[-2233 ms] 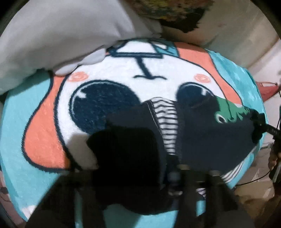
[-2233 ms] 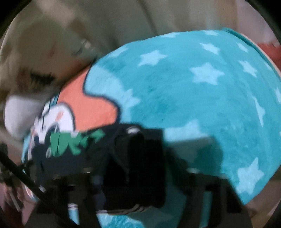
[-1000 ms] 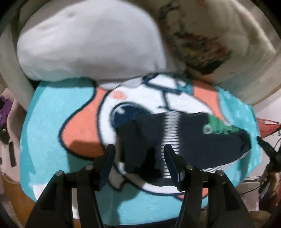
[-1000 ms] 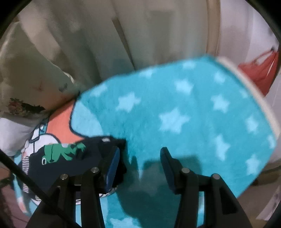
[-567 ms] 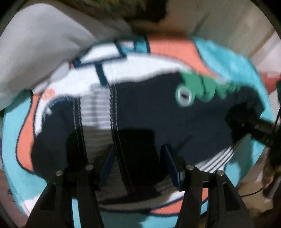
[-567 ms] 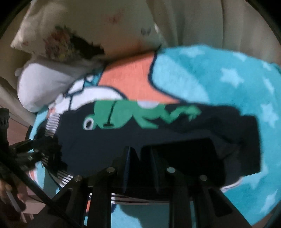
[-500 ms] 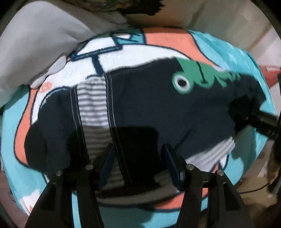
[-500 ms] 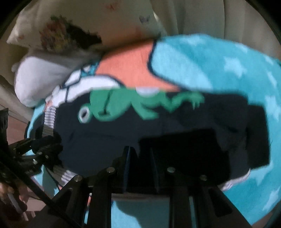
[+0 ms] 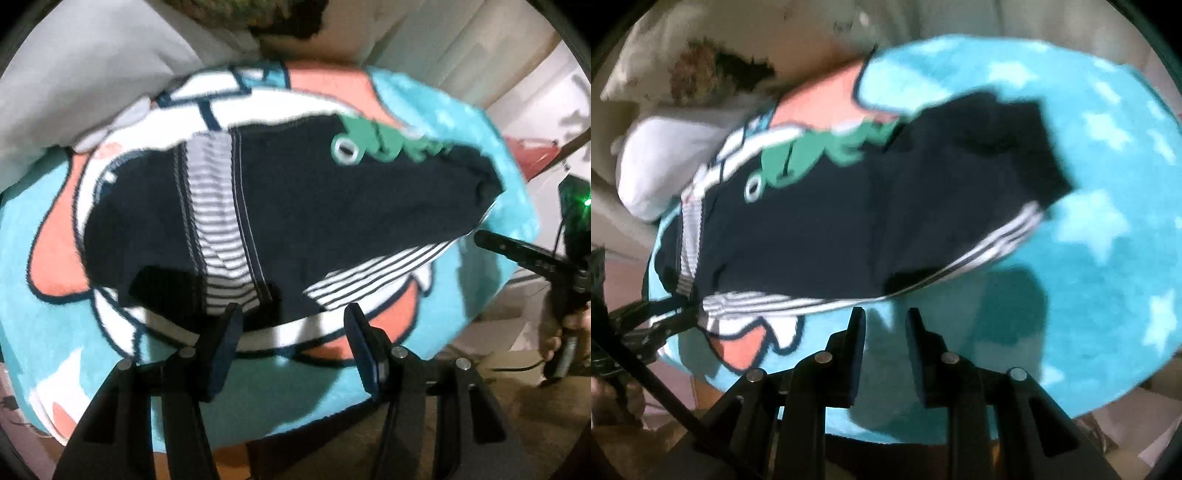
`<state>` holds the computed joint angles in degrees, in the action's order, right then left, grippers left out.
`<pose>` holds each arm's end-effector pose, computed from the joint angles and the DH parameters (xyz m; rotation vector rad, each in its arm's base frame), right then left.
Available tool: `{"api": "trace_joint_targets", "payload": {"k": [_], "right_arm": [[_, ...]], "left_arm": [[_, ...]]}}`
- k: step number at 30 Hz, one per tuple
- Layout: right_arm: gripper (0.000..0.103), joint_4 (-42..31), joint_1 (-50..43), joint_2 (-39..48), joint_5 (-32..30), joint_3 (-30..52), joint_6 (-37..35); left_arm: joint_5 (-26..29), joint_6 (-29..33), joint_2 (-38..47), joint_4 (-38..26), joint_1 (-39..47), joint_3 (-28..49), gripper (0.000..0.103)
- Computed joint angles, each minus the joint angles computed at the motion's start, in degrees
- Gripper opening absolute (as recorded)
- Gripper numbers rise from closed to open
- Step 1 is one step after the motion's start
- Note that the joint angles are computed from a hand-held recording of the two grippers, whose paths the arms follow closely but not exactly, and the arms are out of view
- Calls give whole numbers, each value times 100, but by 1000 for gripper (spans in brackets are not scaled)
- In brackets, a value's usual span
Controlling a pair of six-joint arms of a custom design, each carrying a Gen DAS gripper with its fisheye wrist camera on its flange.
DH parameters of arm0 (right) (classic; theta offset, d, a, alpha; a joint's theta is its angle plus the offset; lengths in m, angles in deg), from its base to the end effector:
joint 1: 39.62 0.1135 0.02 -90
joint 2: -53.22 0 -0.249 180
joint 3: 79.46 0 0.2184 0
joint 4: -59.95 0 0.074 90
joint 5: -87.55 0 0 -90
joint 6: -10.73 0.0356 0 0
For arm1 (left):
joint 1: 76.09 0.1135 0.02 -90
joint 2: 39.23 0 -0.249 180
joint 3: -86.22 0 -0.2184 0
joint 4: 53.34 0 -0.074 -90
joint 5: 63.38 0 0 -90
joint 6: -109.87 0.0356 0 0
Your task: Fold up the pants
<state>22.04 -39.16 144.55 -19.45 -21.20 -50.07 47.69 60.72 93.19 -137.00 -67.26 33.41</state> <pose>0.2439 0.0124 0.1411 0.6380 2.7778 0.5338 0.4047 0.0499 0.1702 0.8135 2.8159 -0.4827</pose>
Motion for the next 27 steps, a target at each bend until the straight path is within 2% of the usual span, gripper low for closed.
{"api": "trace_joint_targets", "payload": {"k": [3,6,8,9,10,11,12,13,17,21,24,27], "right_arm": [[25,190,28,-256,210,10,86],[25,484,294,352,333,401,351],[25,596,451,842,374,609,530],[25,593,502,1022,367,644,604],[25,590,544,1050,365,647,667],[25,607,544,977,329,565,660],[25,546,528,913,280,530,610],[25,431,501,818,241,480,564],[34,421,224,153,330,-159,668],[34,472,-306,-560,270,-751,789],[35,392,-498,-738,377,-806,740],[35,375,-631,-817,456,-822,635]], "left_arm": [[144,-257,-10,131,-106,125,56],[94,-655,-7,772,-413,-106,56],[-246,-863,116,967,-653,-179,56],[-622,-870,249,982,-777,-177,56],[-925,-857,275,1068,-855,-312,56],[-953,-774,25,1409,-869,-736,57],[-947,-693,-100,1434,-866,-872,61],[-885,-588,-120,1180,-832,-791,62],[-741,-420,-242,725,-709,-614,63],[-726,-498,-588,815,-827,-644,63],[-676,-597,-709,807,-1017,-573,64],[-848,-637,-897,1051,-1301,-786,65]]}}
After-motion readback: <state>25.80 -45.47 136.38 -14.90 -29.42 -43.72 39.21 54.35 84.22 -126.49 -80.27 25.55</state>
